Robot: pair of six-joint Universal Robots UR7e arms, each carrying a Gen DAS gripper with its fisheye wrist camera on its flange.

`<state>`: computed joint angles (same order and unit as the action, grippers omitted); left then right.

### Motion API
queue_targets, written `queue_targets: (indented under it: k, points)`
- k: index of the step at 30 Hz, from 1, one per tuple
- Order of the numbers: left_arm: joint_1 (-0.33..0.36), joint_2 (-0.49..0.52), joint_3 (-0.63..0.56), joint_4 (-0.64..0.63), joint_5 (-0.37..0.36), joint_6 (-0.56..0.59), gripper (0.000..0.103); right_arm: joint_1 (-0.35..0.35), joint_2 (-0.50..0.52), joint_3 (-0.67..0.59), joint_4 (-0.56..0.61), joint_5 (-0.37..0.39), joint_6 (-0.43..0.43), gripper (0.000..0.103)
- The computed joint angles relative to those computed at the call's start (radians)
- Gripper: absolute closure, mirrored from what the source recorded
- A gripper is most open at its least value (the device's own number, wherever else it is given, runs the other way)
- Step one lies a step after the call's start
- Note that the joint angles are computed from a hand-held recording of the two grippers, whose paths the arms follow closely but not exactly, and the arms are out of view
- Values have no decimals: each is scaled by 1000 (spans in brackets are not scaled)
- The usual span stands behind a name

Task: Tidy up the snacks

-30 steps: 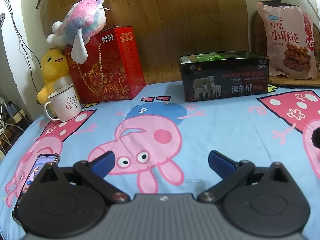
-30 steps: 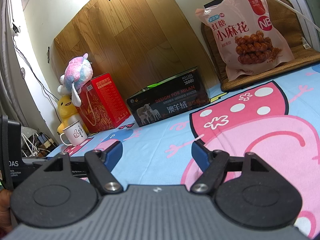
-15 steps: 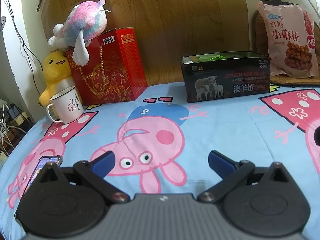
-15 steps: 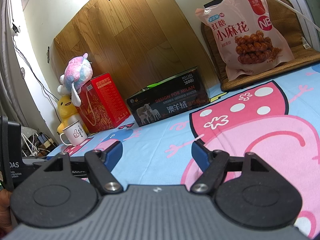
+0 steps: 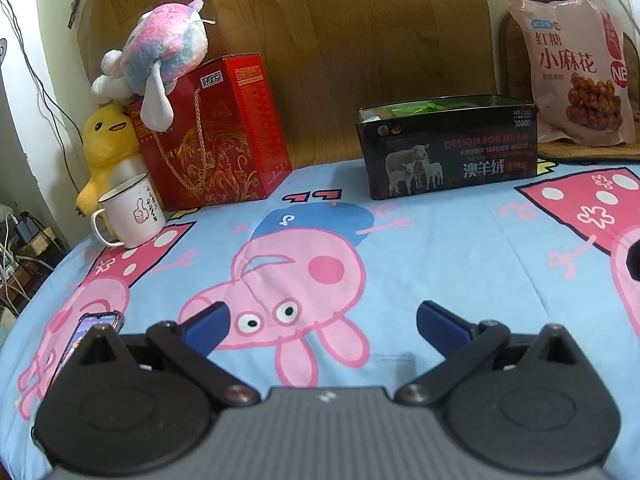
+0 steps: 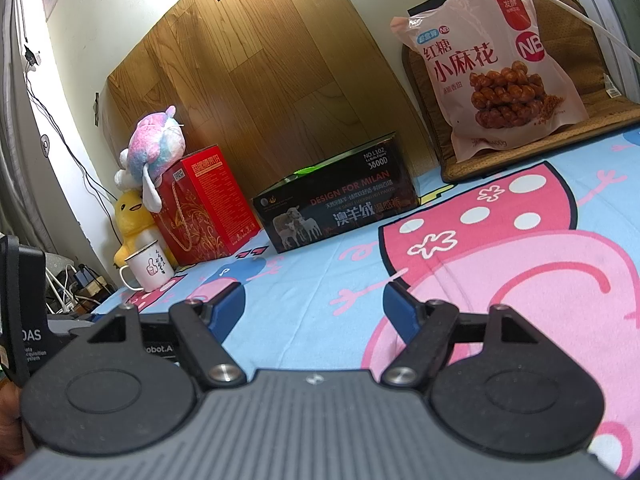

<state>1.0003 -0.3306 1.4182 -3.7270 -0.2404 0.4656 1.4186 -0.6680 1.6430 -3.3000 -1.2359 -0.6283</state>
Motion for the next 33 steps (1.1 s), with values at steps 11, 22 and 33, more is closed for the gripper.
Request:
queue_targets:
  k: [11, 22, 33]
  points:
    - [-1, 14, -21, -32, 9, 49, 0, 0, 0, 1, -1, -1, 0, 25]
    - [-1, 14, -24, -25, 5, 55, 0, 1, 1, 1, -4, -3, 2, 25]
    - [-1, 15, -26, -24, 5, 57, 0, 1, 1, 2, -6, -3, 3, 25]
